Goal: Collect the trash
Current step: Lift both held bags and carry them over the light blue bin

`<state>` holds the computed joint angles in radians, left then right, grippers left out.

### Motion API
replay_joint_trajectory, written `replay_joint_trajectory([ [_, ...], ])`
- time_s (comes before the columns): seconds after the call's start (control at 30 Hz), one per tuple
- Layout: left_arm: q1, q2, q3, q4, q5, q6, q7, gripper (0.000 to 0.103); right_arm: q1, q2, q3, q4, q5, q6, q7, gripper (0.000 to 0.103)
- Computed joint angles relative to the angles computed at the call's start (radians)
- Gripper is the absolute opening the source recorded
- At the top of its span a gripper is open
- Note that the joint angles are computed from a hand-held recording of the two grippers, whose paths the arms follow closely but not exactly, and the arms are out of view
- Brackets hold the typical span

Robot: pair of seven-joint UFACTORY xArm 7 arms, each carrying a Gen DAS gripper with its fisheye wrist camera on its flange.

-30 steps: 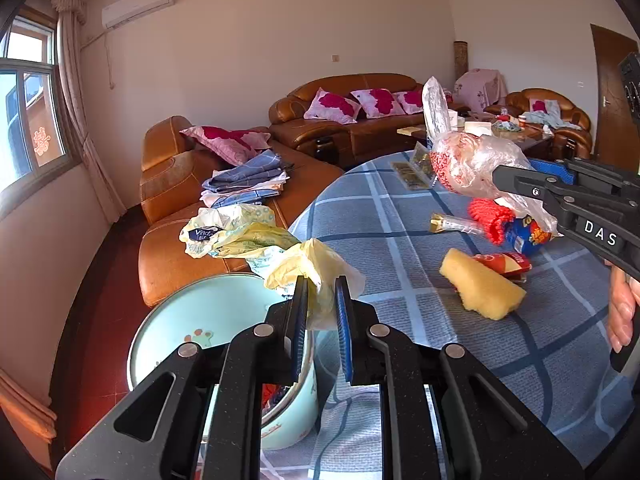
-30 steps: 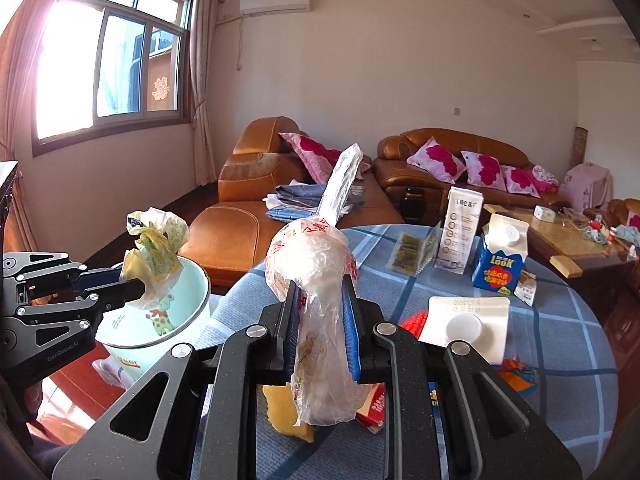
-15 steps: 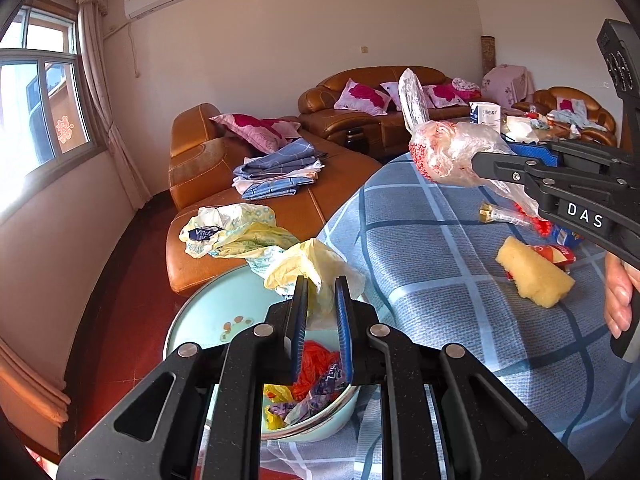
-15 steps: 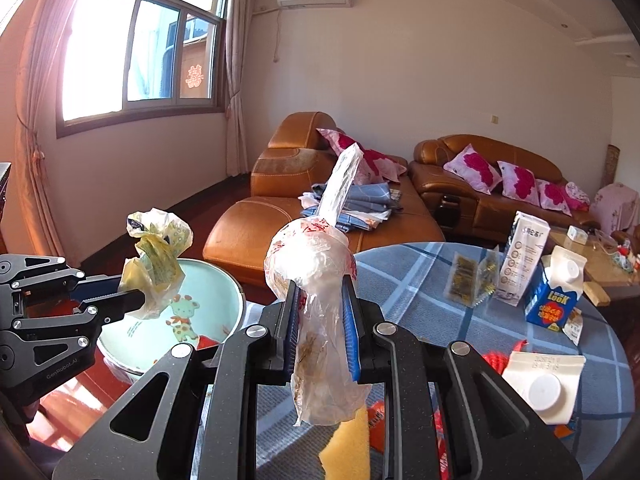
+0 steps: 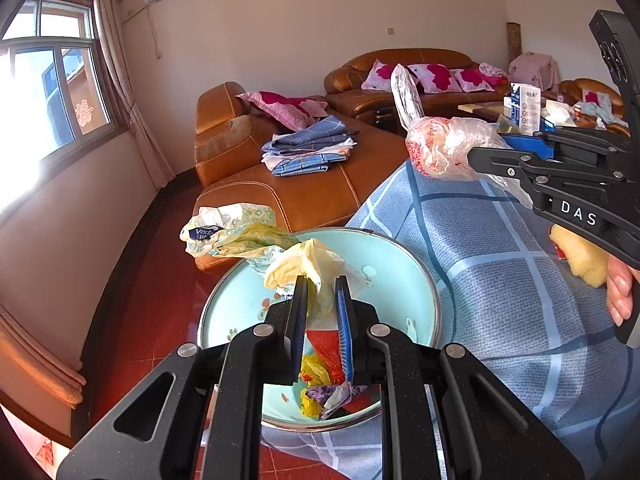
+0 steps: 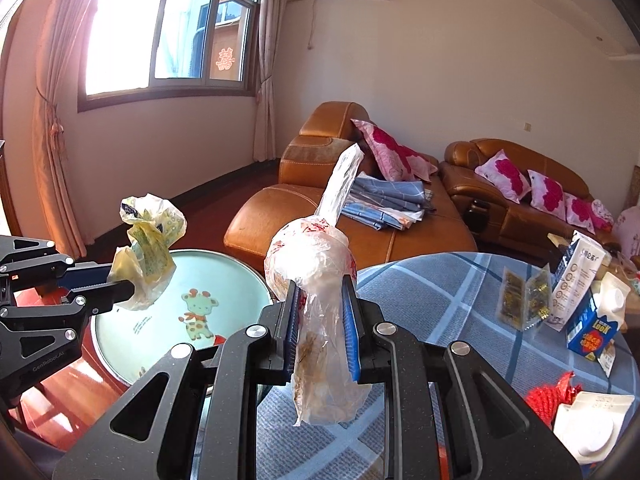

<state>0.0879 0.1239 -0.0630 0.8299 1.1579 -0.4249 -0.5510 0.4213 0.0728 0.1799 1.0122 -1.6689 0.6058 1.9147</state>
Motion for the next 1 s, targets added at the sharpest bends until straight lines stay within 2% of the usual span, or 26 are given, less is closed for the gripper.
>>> replay_joint_trajectory([
  [0.27,0.019,0.018,-0.002,0.024,0.018,0.034,-0.013,0.014,0.017,0.069,-0.009,0.063,-0.003,-0.015,-0.065,0.02],
  [0.37,0.042,0.029,-0.018,0.043,0.059,0.048,-0.054,0.015,0.017,0.071,-0.017,0.067,-0.01,-0.028,-0.062,0.02],
  [0.47,0.044,0.031,-0.021,0.043,0.055,0.056,-0.046,0.015,0.02,0.074,-0.019,0.072,-0.005,-0.029,-0.071,0.02],
  [0.73,0.049,0.033,-0.032,0.047,0.058,0.065,-0.047,0.015,0.03,0.091,-0.024,0.091,0.009,-0.036,-0.122,0.02],
  [1.0,0.059,0.038,-0.035,0.064,0.111,0.062,-0.098,0.015,0.037,0.093,-0.026,0.094,0.018,-0.032,-0.123,0.02],
])
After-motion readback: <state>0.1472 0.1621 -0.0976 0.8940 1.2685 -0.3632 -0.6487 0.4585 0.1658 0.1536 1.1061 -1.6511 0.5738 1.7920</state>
